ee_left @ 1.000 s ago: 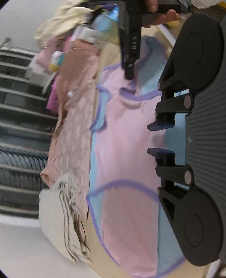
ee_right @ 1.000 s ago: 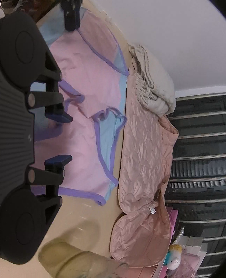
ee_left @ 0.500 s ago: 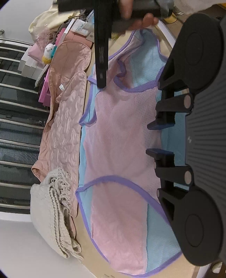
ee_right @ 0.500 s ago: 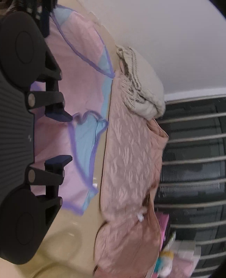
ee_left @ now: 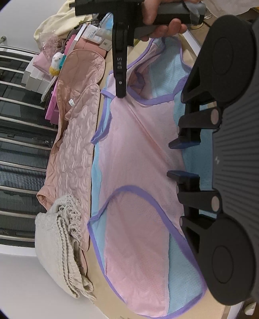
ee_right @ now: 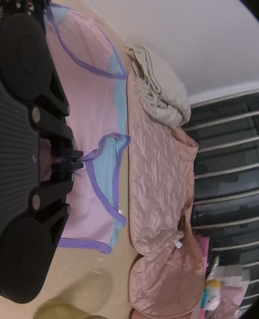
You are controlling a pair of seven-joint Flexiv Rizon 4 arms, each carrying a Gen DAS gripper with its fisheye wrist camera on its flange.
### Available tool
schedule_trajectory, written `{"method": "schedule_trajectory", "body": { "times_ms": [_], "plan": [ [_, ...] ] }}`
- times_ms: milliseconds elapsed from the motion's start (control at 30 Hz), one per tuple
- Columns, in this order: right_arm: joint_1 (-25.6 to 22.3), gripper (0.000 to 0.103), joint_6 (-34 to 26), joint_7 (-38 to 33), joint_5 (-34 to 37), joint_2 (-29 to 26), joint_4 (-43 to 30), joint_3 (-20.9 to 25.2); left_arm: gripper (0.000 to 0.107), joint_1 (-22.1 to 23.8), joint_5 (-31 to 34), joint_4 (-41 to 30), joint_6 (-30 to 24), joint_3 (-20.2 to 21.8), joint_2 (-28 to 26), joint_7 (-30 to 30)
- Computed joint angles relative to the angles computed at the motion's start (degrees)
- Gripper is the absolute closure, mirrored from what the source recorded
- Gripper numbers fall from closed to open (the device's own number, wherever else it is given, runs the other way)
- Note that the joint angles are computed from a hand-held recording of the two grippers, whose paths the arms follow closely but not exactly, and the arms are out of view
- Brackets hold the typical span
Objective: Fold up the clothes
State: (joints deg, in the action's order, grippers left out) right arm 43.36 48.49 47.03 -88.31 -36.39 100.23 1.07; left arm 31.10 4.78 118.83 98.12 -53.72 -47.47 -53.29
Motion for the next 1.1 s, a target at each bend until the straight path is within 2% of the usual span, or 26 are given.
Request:
{"method": "schedule_trajectory", "body": {
  "times_ms": [33, 67, 167, 233, 267, 300, 500, 533, 633, 700, 767, 833, 867, 967, 1067, 1100],
  "plan": [
    [0.4, 0.089, -0.8, -0.2, -0.1, 0.3, 0.3, 0.0, 0.083, 0.1, 0.0, 0.0, -0.1, -0.1, 0.0, 0.0],
    [0.6, 0.079, -1.5, 0.1, -0.4, 0.6, 0.8, 0.0, 0.083, 0.2, 0.0, -0.1, -0.2, -0.1, 0.0, 0.1],
    [0.4, 0.078, -2.9, -2.5, 2.1, 0.4, 1.1, 0.8, 0.083, 0.4, 0.0, 0.0, -0.1, -0.3, -0.2, 0.1],
    [0.9, 0.081, -4.0, -5.7, 4.6, -0.3, 0.5, 0.9, 0.083, 0.2, 0.0, 0.1, 0.1, -0.1, -0.1, 0.1],
    [1.5, 0.089, -4.7, -7.6, 5.2, -0.7, 0.0, 0.7, 0.083, 0.1, 0.1, 0.1, 0.2, 0.0, 0.0, 0.0],
    [1.9, 0.102, -5.1, -8.7, 5.8, -0.9, -0.4, 0.7, 0.083, 0.0, 0.1, 0.1, 0.2, 0.1, 0.0, 0.0],
    [3.0, 0.103, -11.2, -0.5, 7.6, 3.2, 4.2, 1.3, 0.083, 0.2, 0.1, 0.0, -0.1, -0.1, -0.1, 0.0],
    [2.8, 0.102, -11.9, 0.1, 8.2, 4.0, 5.2, 1.7, 0.079, 0.6, 0.1, 0.1, -0.4, -0.5, -0.3, 0.1],
    [3.0, 0.092, -13.7, 0.3, 8.3, 4.8, 6.1, 2.7, 0.071, 4.9, -0.5, 0.7, -3.4, -5.4, -2.4, 1.1],
    [2.9, 0.076, -11.7, 0.8, 4.1, 5.0, 6.4, 2.8, 0.067, 7.9, -0.5, 1.7, -4.0, -8.8, -4.3, 1.9],
    [2.1, 0.076, -7.6, 0.8, -0.7, 4.3, 5.8, 3.0, 0.066, 8.7, -1.2, 2.1, -5.0, -10.7, -4.8, 1.6],
    [1.5, 0.076, -5.6, -0.4, -0.9, 3.0, 4.6, 3.2, 0.066, 7.2, -2.0, 1.9, -6.7, -11.2, -4.2, 1.0],
    [1.3, 0.078, -4.9, -1.0, -0.7, 2.4, 4.0, 3.1, 0.067, 5.2, -1.5, 1.8, -6.6, -10.3, -3.1, 1.7],
    [1.3, 0.077, -3.3, -2.0, -0.3, 1.4, 3.0, 2.6, 0.067, -2.2, 1.0, 2.1, -0.6, -4.8, 0.0, 3.1],
    [0.0, 0.076, -0.2, 0.0, -3.4, 2.8, 5.0, 2.4, 0.067, -11.6, 1.6, 1.6, 6.6, 5.6, 3.9, 0.2],
    [-0.7, 0.076, 1.1, 0.4, -4.5, 3.0, 5.3, 2.4, 0.072, -14.2, 1.6, 1.4, 7.9, 8.7, 5.1, -0.9]
  ]
}}
